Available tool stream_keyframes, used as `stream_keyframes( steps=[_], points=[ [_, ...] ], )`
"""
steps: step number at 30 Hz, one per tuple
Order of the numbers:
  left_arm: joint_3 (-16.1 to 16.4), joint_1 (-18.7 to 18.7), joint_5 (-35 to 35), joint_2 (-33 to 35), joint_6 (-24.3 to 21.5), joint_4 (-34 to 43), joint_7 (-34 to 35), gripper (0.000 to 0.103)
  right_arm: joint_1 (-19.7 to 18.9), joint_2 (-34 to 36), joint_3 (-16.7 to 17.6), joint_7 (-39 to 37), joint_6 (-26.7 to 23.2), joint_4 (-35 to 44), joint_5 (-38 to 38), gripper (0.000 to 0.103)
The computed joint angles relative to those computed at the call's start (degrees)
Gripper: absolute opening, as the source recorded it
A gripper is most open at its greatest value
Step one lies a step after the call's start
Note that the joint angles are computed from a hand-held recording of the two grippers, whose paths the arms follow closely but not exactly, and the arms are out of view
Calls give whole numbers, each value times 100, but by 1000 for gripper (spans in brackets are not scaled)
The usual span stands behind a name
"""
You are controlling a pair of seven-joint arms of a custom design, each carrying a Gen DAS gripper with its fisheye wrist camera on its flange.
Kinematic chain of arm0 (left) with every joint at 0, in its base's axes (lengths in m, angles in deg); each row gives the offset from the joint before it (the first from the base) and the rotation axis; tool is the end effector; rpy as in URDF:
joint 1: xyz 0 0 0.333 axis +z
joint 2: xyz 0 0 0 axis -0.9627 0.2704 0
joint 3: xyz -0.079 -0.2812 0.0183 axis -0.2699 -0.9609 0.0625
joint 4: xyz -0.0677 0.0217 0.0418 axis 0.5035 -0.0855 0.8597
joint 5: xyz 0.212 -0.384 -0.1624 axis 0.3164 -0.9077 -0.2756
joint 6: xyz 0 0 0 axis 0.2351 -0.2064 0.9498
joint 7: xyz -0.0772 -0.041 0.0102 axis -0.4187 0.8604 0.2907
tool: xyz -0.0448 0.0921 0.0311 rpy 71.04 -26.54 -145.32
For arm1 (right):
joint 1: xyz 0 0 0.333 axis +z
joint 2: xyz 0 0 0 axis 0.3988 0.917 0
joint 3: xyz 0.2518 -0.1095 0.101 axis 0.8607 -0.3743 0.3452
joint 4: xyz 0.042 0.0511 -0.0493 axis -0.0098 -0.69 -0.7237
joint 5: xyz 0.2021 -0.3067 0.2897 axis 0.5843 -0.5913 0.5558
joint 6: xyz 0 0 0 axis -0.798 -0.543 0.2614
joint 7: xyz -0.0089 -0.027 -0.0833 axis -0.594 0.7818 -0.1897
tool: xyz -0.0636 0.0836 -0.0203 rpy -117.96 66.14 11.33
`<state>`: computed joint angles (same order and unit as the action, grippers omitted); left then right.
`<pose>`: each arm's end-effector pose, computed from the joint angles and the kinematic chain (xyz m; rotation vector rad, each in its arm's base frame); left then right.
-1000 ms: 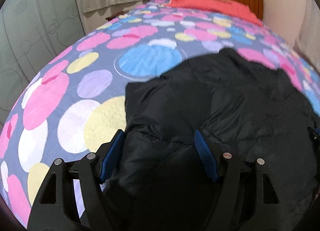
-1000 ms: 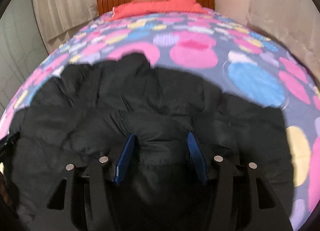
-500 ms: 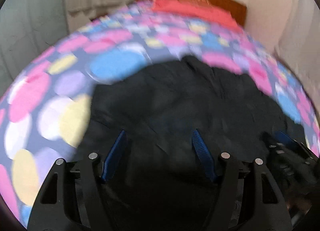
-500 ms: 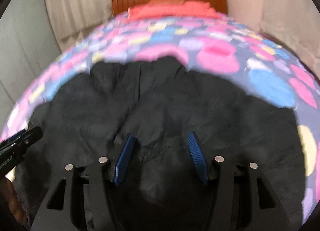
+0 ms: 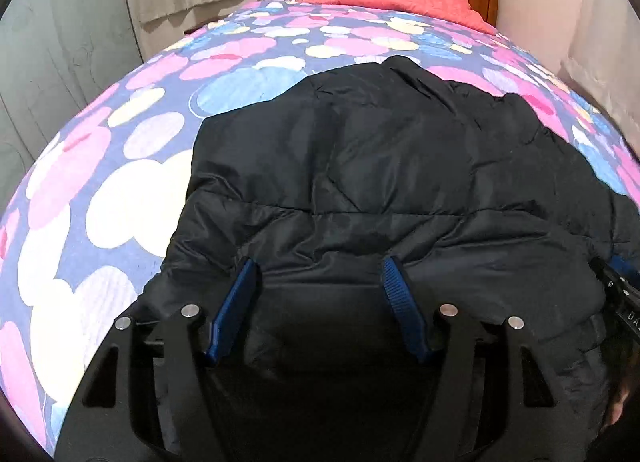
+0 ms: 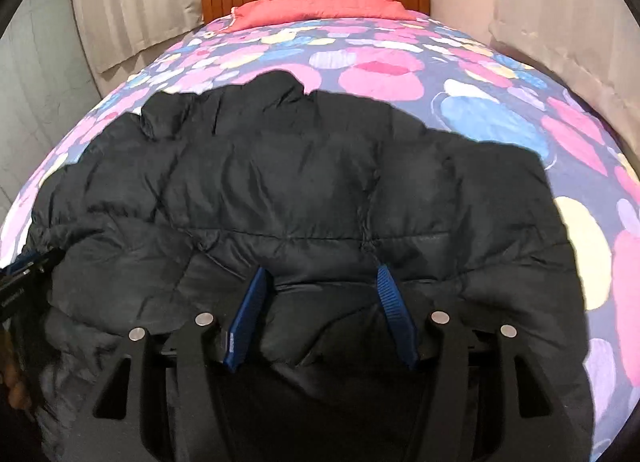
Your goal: Fold large clothes
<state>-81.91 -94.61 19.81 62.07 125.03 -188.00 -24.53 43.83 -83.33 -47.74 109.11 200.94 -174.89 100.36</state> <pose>0.3757 -0.3096 0.3421 -2.1608 1.3029 -0.4107 0.4853 0.1727 0.3210 -2.0531 1.4439 -0.4654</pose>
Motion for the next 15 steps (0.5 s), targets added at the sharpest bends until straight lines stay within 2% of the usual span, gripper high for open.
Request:
stream_keyframes(
  steps=[2,3,5,6,15],
  points=[
    [-46,27,95,104,-50,54,-37,67,-128,95,130,131,50,45,-148,58],
    [-46,25,125,113,-25,40,-69,67,-42,135,45,73,78,68,-77,59],
    [-52,40,212,156,45,25,-158,67,369,175,-323,-298,184,70,332,59],
    [-55,38,242,166,37,23,-173,67,417,185,-354,-372,214,70,419,59],
    [-46,-19,379,269,-97,100,-246,67,145,170,-63,-237,303,22,275,59]
  ],
)
